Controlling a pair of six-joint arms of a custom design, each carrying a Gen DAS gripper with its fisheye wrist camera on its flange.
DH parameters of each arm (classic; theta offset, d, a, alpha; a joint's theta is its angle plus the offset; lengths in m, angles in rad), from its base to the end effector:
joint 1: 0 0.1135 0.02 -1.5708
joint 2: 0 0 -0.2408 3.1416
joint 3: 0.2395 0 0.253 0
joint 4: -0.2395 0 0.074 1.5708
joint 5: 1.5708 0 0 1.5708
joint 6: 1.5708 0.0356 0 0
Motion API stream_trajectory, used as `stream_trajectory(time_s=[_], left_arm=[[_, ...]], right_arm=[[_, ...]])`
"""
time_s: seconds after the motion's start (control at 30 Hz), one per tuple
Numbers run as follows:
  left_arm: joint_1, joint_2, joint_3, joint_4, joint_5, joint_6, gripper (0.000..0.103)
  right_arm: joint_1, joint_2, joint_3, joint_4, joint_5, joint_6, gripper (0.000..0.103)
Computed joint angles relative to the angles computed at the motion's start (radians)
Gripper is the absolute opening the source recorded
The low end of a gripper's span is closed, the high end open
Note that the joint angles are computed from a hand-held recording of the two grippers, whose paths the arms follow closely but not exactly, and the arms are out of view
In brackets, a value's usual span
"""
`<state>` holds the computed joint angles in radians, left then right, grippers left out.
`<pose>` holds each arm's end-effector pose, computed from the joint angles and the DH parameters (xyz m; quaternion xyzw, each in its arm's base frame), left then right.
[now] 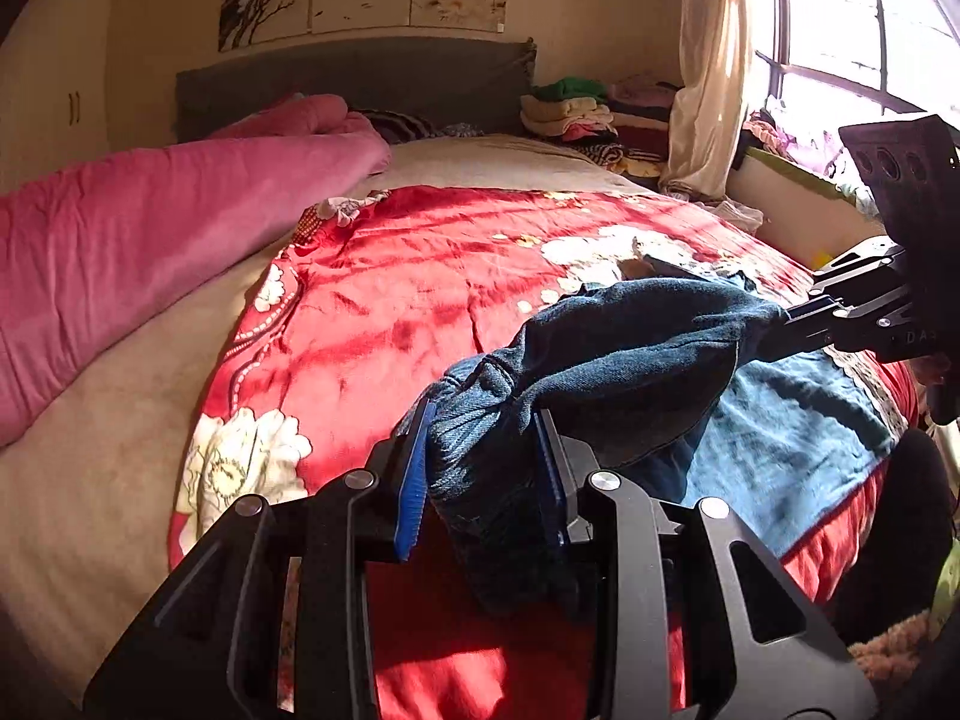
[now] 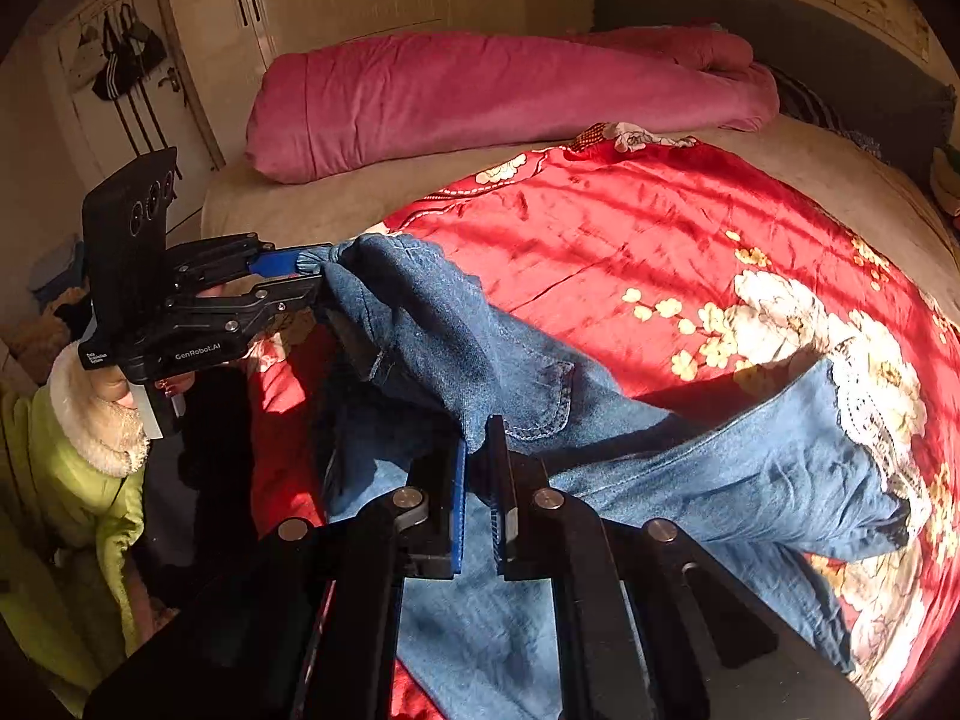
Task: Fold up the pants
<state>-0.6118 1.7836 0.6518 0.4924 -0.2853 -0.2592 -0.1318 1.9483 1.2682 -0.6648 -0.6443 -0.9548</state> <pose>0.2648 -0.1735 0.0874 0.0923 0.8819 -0.0723 0.4566 0.3602 -0.0262 0.1296 -0.4097 0.8496 0.2140 0.2541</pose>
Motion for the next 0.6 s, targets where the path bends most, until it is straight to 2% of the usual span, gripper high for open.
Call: stream_trajectory(time_s=[0.17, 0.27, 0.43, 0.6], left_arm=[[-0.042, -0.007, -0.048, -0.036, 0.028, -0.045, 0.026], [-0.060, -0.003, -0.060, -0.067, 0.030, -0.059, 0.031], [-0.064, -0.001, -0.078, -0.099, 0.057, -0.111, 0.037], [-0.075, -0.078, -0.127, -0.147, 0.034, -0.157, 0.048]], right_arm=[[-0.036, -0.012, -0.160, 0.046, 0.022, -0.058, 0.006], [-0.041, -0.003, -0.235, 0.112, 0.045, -0.050, 0.006], [-0.044, 0.039, -0.275, 0.191, 0.054, -0.003, 0.009], [-0.039, 0.049, -0.289, 0.224, 0.054, 0.031, 0.010]])
